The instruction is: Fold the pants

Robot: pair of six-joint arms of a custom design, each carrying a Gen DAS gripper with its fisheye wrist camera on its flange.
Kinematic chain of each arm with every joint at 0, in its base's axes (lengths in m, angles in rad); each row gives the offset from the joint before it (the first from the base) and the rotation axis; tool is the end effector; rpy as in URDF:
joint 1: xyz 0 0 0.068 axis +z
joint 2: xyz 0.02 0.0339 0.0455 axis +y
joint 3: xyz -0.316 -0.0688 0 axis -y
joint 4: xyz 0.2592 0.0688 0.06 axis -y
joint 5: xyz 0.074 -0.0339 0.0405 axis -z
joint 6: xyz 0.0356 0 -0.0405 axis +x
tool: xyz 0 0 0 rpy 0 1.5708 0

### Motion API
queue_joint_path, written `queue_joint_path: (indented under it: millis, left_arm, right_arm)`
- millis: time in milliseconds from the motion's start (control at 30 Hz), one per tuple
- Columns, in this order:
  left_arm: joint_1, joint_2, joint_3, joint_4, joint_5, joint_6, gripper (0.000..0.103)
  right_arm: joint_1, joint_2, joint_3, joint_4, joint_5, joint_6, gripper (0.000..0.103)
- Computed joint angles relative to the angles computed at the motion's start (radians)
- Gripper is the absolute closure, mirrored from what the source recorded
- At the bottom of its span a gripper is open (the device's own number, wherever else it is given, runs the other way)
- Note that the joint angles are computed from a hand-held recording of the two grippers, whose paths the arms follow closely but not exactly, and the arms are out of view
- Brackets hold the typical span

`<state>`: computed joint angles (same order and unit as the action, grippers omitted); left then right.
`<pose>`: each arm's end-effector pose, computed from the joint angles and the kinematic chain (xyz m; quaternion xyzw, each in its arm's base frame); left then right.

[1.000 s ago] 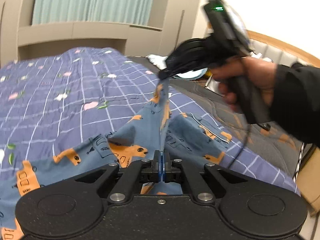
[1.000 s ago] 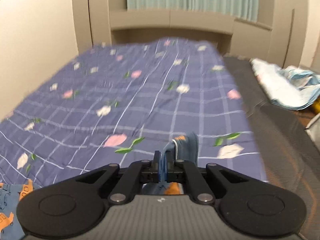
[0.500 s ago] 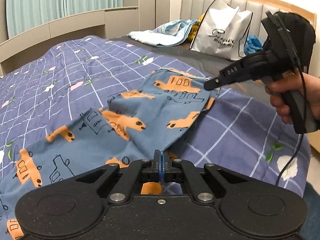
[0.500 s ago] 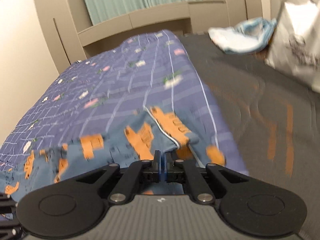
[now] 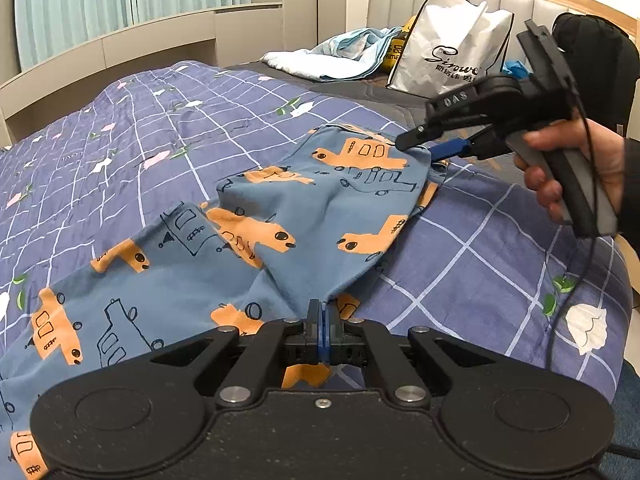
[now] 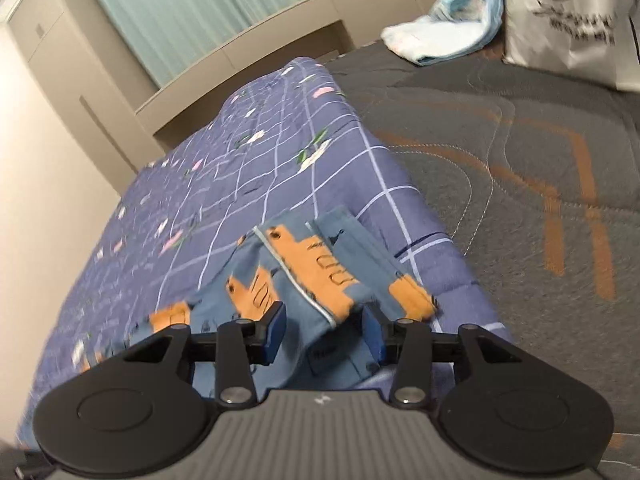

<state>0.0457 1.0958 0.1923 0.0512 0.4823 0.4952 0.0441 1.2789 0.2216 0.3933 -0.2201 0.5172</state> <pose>0.1531 -0.0095 0.1486 0.2844 0.8675 -0.1242 0.3887 0.1938 0.0163 0.1528 0.1626 0.8799 0.2155 0.3910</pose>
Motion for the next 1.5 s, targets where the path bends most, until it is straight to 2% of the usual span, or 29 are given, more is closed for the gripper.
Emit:
queue_joint_path:
  millis: [67, 100, 133, 300, 433, 533, 633, 833, 900, 967, 1000, 1067, 1100, 1167, 1200, 1300, 1333, 1400, 1500]
  left_arm:
    - [-0.011, -0.001, -0.001, 0.006, -0.01, -0.014, 0.103]
    - [-0.017, -0.003, -0.001, 0.009, -0.016, -0.023, 0.103]
    - [-0.022, -0.005, -0.002, 0.016, -0.021, -0.031, 0.103]
    - [-0.053, -0.041, -0.009, 0.052, -0.034, -0.08, 0.103]
    - [-0.132, -0.041, -0.013, 0.1, -0.083, -0.125, 0.103]
    - [-0.175, 0.019, -0.019, 0.156, -0.131, -0.151, 0.103]
    - [-0.165, 0.058, -0.016, 0.159, -0.117, -0.154, 0.101]
    - [-0.094, 0.063, -0.014, 0.134, -0.04, -0.14, 0.087]
    - [-0.071, 0.059, -0.004, 0.113, -0.015, -0.145, 0.079]
    - [-0.047, 0.046, -0.001, 0.099, 0.005, -0.146, 0.063]
    - [-0.03, 0.036, 0.002, 0.089, 0.016, -0.143, 0.06]
    - [0.024, 0.006, 0.01, 0.053, 0.054, -0.122, 0.044]
    - [0.058, -0.007, 0.016, 0.032, 0.076, -0.107, 0.04]
    - [0.143, -0.035, 0.029, -0.019, 0.126, -0.061, 0.025]
    - [0.195, -0.044, 0.04, -0.05, 0.151, -0.029, 0.022]
    - [0.353, -0.015, 0.084, -0.108, 0.199, 0.085, 0.015]
    - [0.405, 0.011, 0.103, -0.113, 0.202, 0.122, 0.013]
    - [0.488, 0.088, 0.15, -0.094, 0.188, 0.166, 0.013]
    - [0.566, 0.238, 0.226, 0.003, 0.156, 0.14, 0.014]
  right_arm:
    - [-0.007, 0.031, 0.011, 0.027, 0.005, 0.026, 0.064]
    - [-0.002, 0.038, 0.018, 0.028, 0.024, 0.027, 0.084]
    - [0.0, 0.042, 0.023, 0.032, 0.035, 0.024, 0.095]
    - [0.025, -0.065, 0.009, 0.034, 0.114, -0.029, 0.097]
    - [0.03, -0.192, -0.004, -0.027, 0.193, -0.09, 0.097]
    - [0.013, -0.183, -0.006, -0.062, 0.188, -0.11, 0.097]
    - [0.015, -0.159, -0.024, -0.064, 0.209, -0.108, 0.097]
    - [0.03, -0.158, -0.062, -0.06, 0.247, -0.1, 0.097]
    - [0.05, -0.173, -0.062, -0.086, 0.274, -0.107, 0.097]
    - [0.064, -0.165, -0.057, -0.104, 0.286, -0.119, 0.096]
    - [0.069, -0.154, -0.047, -0.123, 0.29, -0.123, 0.094]
    - [0.086, -0.154, -0.035, -0.149, 0.305, -0.128, 0.088]
    - [0.098, -0.162, -0.032, -0.162, 0.319, -0.128, 0.081]
    - [0.147, -0.194, -0.029, -0.189, 0.373, -0.121, 0.031]
    - [0.169, -0.209, -0.028, -0.196, 0.395, -0.124, 0.026]
    - [0.272, -0.238, -0.015, -0.236, 0.479, -0.133, 0.019]
    - [0.307, -0.245, -0.012, -0.243, 0.503, -0.13, 0.012]
    - [0.368, -0.257, -0.013, -0.235, 0.52, -0.127, 0.007]
    - [0.466, -0.248, -0.007, -0.218, 0.543, -0.122, 0.002]
